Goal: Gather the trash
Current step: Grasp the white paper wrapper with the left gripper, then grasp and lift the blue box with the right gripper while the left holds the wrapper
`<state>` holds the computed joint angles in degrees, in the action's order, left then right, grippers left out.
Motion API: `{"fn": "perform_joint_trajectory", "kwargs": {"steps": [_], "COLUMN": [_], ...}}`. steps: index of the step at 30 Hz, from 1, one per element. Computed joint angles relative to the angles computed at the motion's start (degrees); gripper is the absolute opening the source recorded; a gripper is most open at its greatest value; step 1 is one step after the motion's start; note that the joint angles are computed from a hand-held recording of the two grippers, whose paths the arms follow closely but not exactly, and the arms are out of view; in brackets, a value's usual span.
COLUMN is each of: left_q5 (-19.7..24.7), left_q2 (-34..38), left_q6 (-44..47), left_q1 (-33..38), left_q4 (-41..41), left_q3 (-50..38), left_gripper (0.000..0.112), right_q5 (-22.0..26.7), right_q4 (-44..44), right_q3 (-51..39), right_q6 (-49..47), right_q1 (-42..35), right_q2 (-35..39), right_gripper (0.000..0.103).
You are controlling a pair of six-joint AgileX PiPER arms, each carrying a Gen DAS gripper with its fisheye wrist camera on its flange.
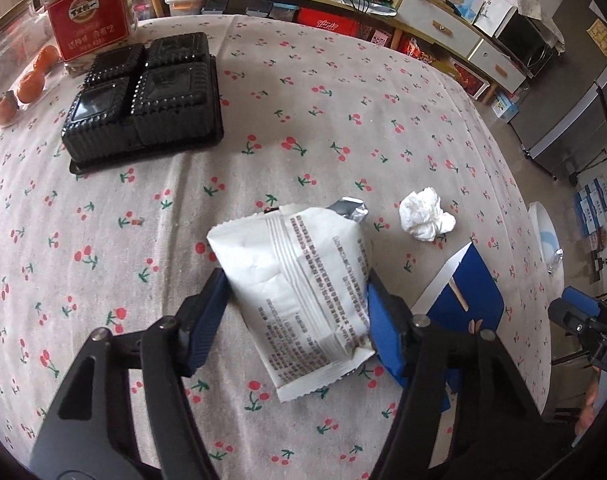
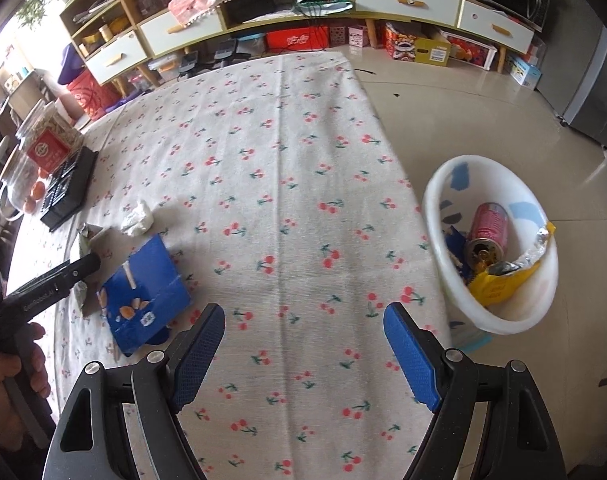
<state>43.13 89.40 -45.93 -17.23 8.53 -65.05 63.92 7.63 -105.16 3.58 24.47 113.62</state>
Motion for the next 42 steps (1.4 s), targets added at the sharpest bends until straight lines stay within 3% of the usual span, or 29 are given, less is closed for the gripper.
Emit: {"fn": "perform_joint_trajectory", "kwargs": {"steps": [5, 18, 23, 27, 33, 42], "left_q5": [0.3, 4.5, 4.4, 4.6, 4.6, 4.1], "left_q2": [-3.7, -13.4, -14.9, -16.2, -17.2, -18.4], "left_q6": [-0.5, -4.5, -3.5, -3.3, -2.4, -0.3], "left_q1": [-0.6, -1.2, 0.2, 1.2, 2.5, 4.5], "left_q4": [0.8, 6.2, 4.4, 4.2, 3.6, 1.6], "left_q3": [3.1, 9.3, 11.0, 12.0, 13.0, 14.7], "left_gripper": [0.053, 0.053, 0.053, 0.053, 0.053, 0.053], "right_q5": [0.1, -1.9, -4.0, -3.6, 0.7, -1.2], "right_q4": [1.5, 4.2, 1.6, -2.4, -9.3, -14.5], "right_q3": [-1.4, -6.3, -7.8, -11.5, -18.6, -14.6], "right_q6": [0.7, 12.8, 20.5, 24.7, 28.1, 23.6], "right_q1": [3.2, 10.3, 12.3, 13.8, 17.0, 19.3], "right_q2": [0.9, 5.8, 8.0, 10.8, 16.8, 15.2], "right_gripper": [0.083, 0.089, 0.103, 0.103, 0.103, 0.103]}}
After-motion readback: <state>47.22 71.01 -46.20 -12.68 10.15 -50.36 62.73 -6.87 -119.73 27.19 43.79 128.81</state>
